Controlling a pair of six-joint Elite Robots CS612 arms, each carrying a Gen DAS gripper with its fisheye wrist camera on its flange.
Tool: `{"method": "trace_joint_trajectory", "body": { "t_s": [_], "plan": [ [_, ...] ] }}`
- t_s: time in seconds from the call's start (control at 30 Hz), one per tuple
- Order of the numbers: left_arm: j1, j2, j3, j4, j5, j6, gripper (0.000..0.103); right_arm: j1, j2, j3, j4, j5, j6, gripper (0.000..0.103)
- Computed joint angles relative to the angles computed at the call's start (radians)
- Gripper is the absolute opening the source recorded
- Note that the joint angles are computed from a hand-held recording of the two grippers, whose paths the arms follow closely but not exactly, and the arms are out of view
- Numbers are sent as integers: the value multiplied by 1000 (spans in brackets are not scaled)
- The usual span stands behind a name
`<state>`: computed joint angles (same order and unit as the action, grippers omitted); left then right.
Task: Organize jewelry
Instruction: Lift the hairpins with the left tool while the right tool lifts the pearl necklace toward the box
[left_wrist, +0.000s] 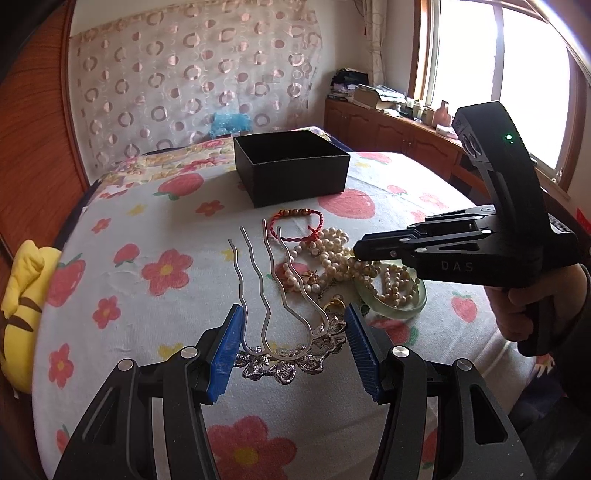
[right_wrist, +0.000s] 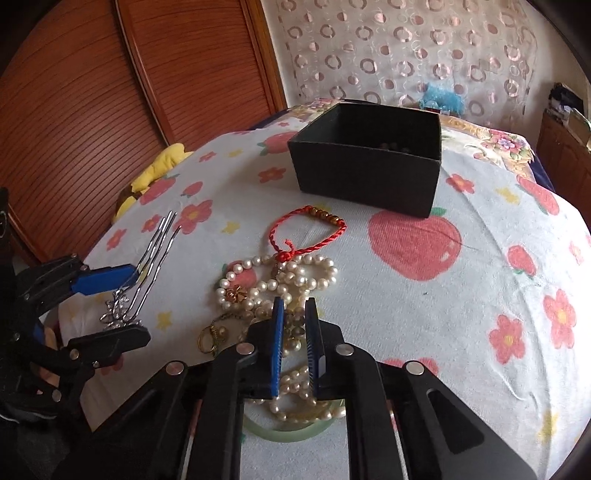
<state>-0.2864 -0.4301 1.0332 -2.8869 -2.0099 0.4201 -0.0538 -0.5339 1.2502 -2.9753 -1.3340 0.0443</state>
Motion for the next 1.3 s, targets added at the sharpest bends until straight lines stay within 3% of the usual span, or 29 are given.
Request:
{"method": "trace_joint_trajectory", "body": {
  "t_s": [0.07,0.53,1.3],
  "plan": [
    [0,1,-2,0,0,-3,53,2,-6,9,-12,-13,-14,8],
    [-1,16,-44,-2,-11,-13,53,-9,-73,63,-141,-80,-56,7],
    [-6,67,-188,26,-30,-26,53,-17,-95,-43,-191,-145,-113,7]
  ]
}}
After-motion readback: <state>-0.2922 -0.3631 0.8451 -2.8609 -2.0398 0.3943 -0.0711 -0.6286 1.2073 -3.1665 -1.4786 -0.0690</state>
